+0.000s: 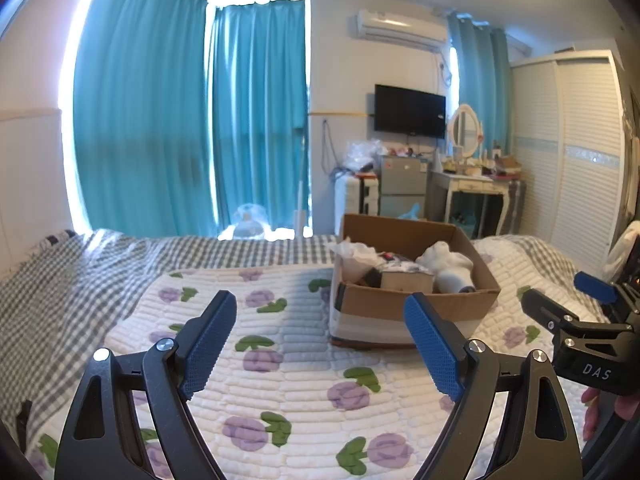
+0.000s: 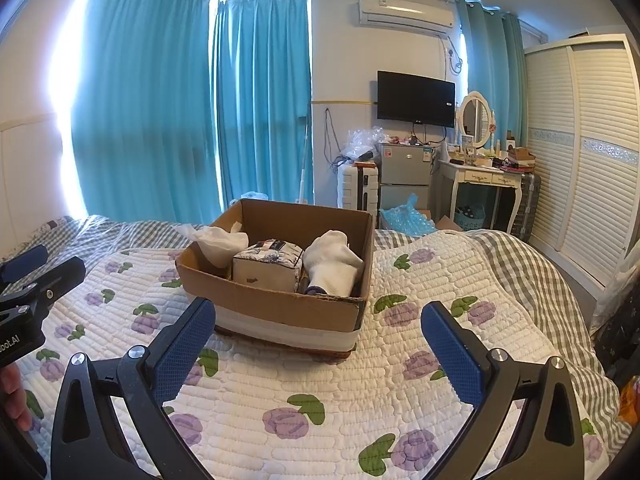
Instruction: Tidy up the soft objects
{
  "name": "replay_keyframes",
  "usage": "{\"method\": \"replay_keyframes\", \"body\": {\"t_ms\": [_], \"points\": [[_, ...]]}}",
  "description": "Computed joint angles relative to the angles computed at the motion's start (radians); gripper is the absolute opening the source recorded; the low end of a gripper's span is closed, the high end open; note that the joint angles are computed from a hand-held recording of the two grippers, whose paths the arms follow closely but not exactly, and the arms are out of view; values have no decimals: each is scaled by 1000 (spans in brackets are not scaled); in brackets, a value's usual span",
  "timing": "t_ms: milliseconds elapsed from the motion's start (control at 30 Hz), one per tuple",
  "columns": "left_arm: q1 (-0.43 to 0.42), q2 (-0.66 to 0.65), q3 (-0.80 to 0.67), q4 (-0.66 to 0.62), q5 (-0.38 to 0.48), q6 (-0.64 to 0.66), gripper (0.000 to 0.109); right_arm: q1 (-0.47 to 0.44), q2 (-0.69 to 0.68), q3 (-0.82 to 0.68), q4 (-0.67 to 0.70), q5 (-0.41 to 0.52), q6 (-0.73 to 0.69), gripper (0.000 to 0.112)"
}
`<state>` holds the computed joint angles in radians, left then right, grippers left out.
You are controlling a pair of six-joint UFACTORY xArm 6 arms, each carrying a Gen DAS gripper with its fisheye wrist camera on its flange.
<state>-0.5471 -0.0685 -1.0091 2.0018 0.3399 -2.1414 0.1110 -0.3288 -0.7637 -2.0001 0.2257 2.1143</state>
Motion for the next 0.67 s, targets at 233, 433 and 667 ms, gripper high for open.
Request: {"method": "replay_keyframes", "body": {"t_ms": [233,433,667], "points": [[0,-2,3,-9,-1,8,87,0,3,-2,7,0,-8,103],[1,-2,3,-4,-1,2,87,-2,3,-2,1,-4,-3,103],[1,-5,7,-5,1,2,87,-3,7,-4,5,-7,-9,103]]}}
